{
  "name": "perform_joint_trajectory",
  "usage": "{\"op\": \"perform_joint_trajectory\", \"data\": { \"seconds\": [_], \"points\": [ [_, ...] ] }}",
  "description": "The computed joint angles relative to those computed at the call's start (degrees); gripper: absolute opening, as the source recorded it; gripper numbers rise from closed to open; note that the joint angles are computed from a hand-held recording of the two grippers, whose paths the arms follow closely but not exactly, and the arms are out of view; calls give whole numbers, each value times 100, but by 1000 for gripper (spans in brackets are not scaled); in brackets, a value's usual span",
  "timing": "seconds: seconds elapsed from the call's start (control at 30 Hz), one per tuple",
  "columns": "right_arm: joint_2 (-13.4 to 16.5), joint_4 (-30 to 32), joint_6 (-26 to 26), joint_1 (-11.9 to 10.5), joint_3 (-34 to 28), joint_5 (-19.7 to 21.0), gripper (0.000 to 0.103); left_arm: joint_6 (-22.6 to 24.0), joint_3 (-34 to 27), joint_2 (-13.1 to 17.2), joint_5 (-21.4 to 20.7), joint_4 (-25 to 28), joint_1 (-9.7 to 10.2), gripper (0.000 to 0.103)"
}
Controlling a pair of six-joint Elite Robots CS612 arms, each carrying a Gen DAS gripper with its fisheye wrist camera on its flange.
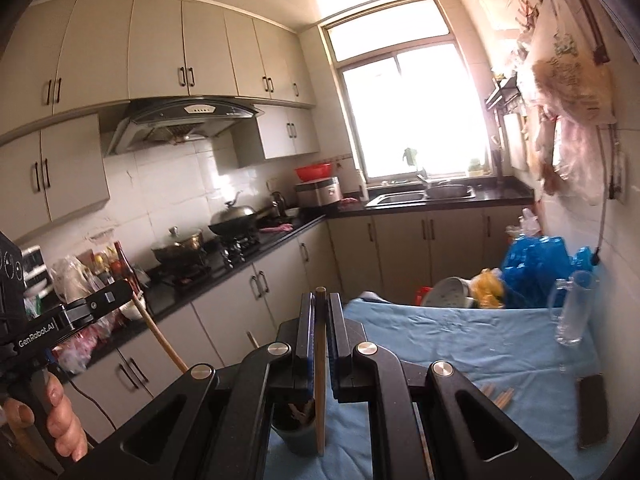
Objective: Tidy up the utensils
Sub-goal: 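Carry both chopsticks to the black cup and lower them in, then open both tools and move them back toward the chopsticks on the cloth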
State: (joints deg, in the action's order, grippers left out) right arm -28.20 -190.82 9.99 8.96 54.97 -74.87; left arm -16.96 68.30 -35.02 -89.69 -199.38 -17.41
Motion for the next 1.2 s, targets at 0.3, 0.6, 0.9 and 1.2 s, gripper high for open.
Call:
{"op": "perform_joint_trajectory", "data": {
  "seconds": [0.3,0.6,0.9,1.2],
  "points": [
    [788,743,-121,200,-1540,-129,6,39,-1089,553,41,989,124,4],
    [1607,2455,-24,169,-2970,-11,6,-348,-2233,1300,-219,2456,206,5],
    [2342,3609,348,79,-4296,235,7,-328,-2462,1468,-20,2779,176,6],
    [1847,2855,612,18,-3294,79,50,-444,-1684,1067,190,2107,125,27]
  ]
}}
